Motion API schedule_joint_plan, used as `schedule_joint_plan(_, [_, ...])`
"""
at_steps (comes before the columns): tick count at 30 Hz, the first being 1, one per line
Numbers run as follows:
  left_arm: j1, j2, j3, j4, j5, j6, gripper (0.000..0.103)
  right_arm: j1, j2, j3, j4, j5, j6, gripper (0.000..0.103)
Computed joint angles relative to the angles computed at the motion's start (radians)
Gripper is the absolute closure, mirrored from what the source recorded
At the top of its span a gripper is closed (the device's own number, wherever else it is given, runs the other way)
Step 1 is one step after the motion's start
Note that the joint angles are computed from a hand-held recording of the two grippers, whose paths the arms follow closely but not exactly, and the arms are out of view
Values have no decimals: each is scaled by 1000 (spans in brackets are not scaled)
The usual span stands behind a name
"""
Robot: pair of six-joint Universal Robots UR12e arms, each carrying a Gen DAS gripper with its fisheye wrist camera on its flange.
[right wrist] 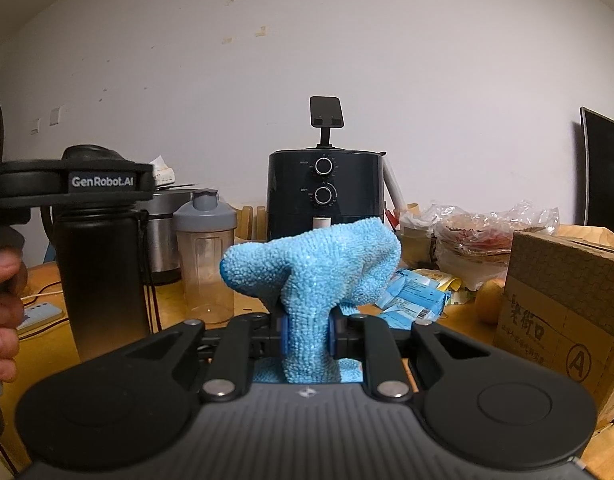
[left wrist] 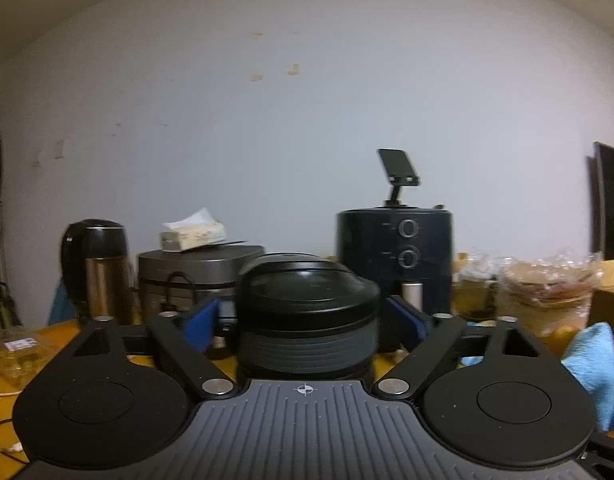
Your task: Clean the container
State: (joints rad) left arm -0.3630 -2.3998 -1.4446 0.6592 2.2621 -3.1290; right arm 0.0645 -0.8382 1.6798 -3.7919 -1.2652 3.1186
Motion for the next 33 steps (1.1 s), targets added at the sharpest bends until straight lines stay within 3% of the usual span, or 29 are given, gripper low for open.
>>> schedule_joint_plan(15, [13,12,-24,13,-52,21,27,-1,2,-4,8,13,0,89])
schedule_joint_plan(33, [55,42,-91,68,-247,36,28,-3,2,-3,10,21,8,89])
